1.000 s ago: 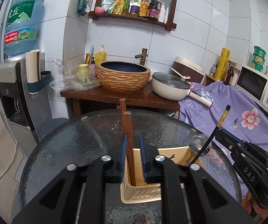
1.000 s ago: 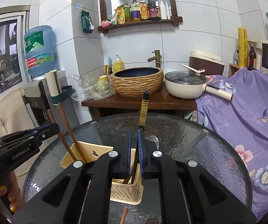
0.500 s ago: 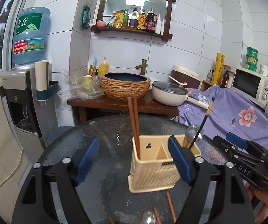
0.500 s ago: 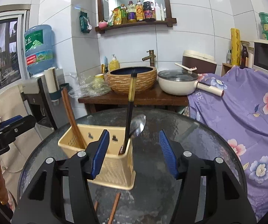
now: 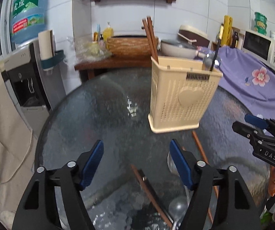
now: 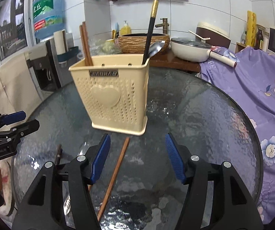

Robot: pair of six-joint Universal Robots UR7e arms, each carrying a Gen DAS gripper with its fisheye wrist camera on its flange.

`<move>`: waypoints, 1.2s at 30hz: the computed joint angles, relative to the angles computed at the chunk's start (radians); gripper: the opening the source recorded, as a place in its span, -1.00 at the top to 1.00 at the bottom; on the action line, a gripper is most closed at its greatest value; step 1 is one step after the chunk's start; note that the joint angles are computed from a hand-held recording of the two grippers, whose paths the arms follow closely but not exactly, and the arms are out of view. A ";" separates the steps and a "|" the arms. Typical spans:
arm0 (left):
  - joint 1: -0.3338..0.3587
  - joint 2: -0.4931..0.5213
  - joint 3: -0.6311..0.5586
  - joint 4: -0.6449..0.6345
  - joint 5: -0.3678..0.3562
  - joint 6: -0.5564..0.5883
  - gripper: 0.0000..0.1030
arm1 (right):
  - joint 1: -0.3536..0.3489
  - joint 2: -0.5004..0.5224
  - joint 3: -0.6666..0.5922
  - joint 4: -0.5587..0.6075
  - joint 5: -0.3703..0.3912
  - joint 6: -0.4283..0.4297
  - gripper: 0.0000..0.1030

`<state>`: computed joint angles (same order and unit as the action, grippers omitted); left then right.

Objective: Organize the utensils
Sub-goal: 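Grasp a spoon on the table with the left tool while the right tool approaches the metal spoon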

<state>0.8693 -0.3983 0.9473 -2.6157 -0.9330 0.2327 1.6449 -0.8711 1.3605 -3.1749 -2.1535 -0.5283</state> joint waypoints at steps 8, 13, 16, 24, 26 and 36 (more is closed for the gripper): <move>0.000 -0.066 0.160 0.045 -0.043 0.049 -0.13 | -0.012 -0.002 0.062 -0.006 -0.007 0.018 -0.16; -0.004 -0.090 0.234 0.036 -0.058 0.082 -0.09 | -0.017 -0.010 0.074 0.005 -0.012 0.034 -0.16; -0.004 -0.091 0.248 0.044 -0.067 0.088 -0.09 | -0.020 -0.015 0.081 0.007 -0.014 0.043 -0.16; -0.004 -0.082 0.260 0.060 -0.100 0.097 0.04 | -0.021 -0.019 0.090 0.020 -0.008 0.052 -0.16; -0.003 -0.073 0.249 0.068 -0.104 0.098 0.07 | -0.020 -0.018 0.090 0.023 -0.006 0.055 -0.16; 0.003 -0.060 0.220 0.096 -0.127 0.080 0.32 | -0.003 0.002 0.063 0.040 -0.004 0.033 -0.16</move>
<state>0.8722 -0.4582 1.1672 -2.5198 -1.0599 0.3129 1.6416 -0.8691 1.4234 -3.1354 -2.1579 -0.4953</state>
